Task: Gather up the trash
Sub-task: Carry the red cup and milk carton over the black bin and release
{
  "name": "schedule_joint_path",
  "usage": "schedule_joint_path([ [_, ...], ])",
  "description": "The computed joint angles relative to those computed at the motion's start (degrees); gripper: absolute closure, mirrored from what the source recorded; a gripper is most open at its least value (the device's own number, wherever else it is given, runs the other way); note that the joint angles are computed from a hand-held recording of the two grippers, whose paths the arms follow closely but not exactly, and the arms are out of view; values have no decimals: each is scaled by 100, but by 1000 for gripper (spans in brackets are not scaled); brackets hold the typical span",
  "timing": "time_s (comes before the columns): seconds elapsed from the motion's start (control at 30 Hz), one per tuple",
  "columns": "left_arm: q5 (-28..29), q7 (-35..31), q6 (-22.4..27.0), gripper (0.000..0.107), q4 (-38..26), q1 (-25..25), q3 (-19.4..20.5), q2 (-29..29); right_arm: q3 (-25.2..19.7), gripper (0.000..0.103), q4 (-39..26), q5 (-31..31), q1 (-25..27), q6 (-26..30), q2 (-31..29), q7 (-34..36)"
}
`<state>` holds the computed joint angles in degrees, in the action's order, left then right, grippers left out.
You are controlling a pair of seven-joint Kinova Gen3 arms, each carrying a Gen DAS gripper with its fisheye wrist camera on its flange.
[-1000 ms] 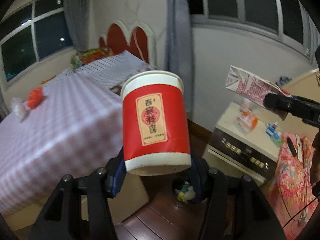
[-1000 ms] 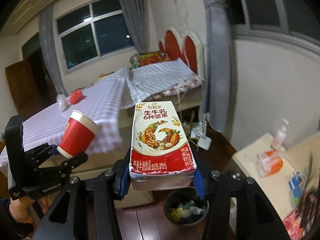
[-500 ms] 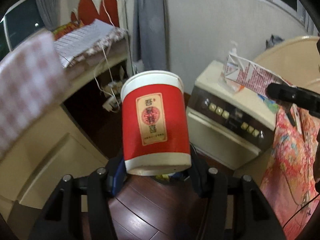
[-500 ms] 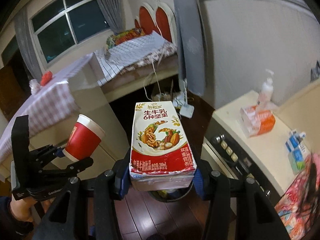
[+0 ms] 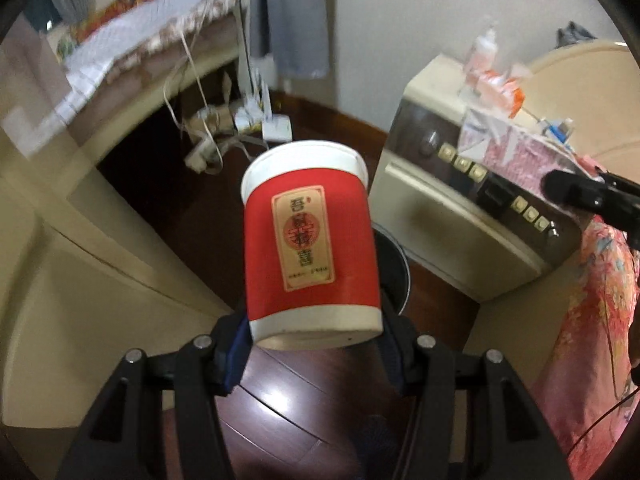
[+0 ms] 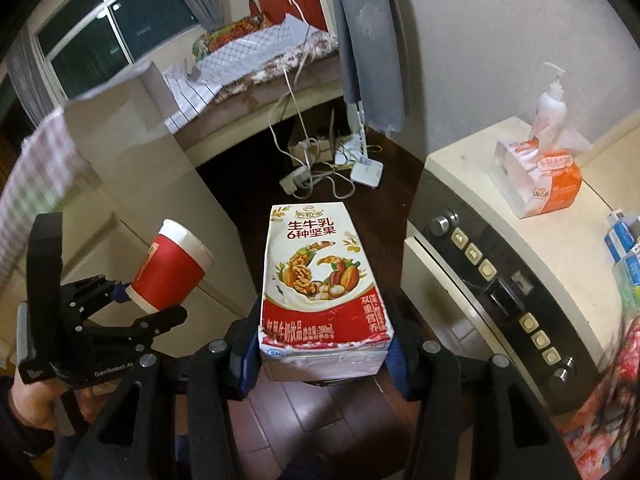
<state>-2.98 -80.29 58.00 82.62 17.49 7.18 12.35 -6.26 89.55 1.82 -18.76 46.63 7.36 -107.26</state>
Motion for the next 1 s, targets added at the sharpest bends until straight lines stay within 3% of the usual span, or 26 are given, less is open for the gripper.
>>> schedule_joint_path([
  [0.47,624,-614,-165,51,129,-257,17,953,67,49,180,-252,159,-465,1207,562],
  [0.9,1054,-1173,-127,51,-176,-411,123,1965,-66,49,-215,-371,187,-430,2495,1671],
  [0.97,1185,-1194,-211,47,-167,-464,130,2030,-155,49,-334,-380,232,-361,2706,1960],
  [1.0,1144,-1124,-195,27,-214,-439,85,2087,-51,48,-309,-244,96,-466,2739,1992],
])
